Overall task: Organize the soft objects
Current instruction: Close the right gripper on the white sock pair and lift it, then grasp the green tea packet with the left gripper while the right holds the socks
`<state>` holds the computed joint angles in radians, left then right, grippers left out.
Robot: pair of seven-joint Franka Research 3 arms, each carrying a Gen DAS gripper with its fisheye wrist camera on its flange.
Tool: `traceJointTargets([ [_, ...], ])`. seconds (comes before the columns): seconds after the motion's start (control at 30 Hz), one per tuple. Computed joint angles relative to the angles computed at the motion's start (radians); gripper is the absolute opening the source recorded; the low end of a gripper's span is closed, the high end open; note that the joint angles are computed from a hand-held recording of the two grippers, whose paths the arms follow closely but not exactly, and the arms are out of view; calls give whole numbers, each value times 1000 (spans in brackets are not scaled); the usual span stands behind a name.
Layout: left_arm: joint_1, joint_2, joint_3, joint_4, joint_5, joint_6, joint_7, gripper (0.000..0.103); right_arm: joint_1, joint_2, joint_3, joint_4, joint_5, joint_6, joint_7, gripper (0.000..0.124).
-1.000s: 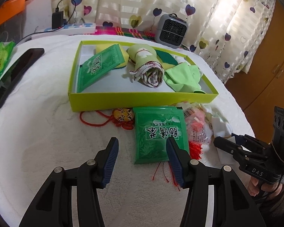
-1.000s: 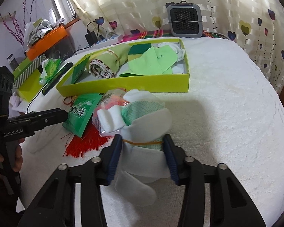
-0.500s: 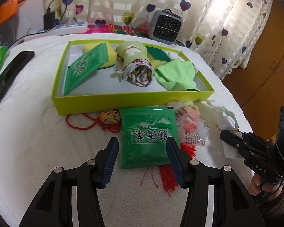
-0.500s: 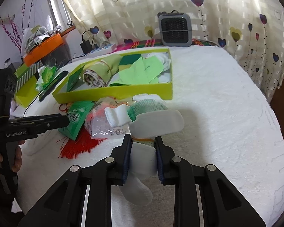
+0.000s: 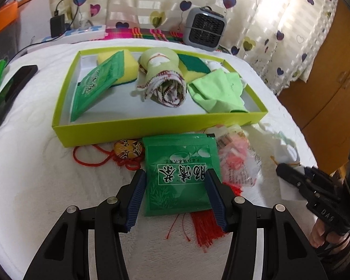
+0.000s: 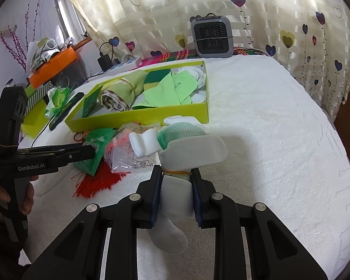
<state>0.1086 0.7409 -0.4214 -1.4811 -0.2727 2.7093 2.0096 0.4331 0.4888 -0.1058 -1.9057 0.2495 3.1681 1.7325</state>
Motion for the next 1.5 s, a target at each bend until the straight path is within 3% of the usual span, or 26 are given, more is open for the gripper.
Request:
traceJointTargets([
  [0.1,68,-1,-84,-17,-69,3,82,52,-7,-1,7,-3,6,6,0,25],
  [0.27,79,-3,-102,-20,-129,-9,138,52,-29,-1,30,-2,18,5,-8,25],
  [0.6,-4,-4,3,-1,-66,-18,56,52,-43,1,46,1,27,2,-23,25],
  [0.9,59,2,-73,-4,-148,-76,134,52,-44,3,48,5,32,0,-22,25],
  [1.0,81,-7,-95,-22,-201,-93,178,52,-79,0,90,1,34,4,-51,25],
  [1.17,54,-12,-65,-17,-222,-121,190,52,-100,-2,130,4,29,-9,-107,25],
  [1.3,13,-27,-18,-32,-188,-79,156,52,-116,-1,163,5,33,-19,-149,25],
  [1.43,17,-18,-23,-20,-186,-93,150,52,-198,-2,271,0,76,0,-215,25],
  [1.5,8,-17,-15,-18,-171,-94,142,52,-167,1,241,8,79,-11,-216,25],
])
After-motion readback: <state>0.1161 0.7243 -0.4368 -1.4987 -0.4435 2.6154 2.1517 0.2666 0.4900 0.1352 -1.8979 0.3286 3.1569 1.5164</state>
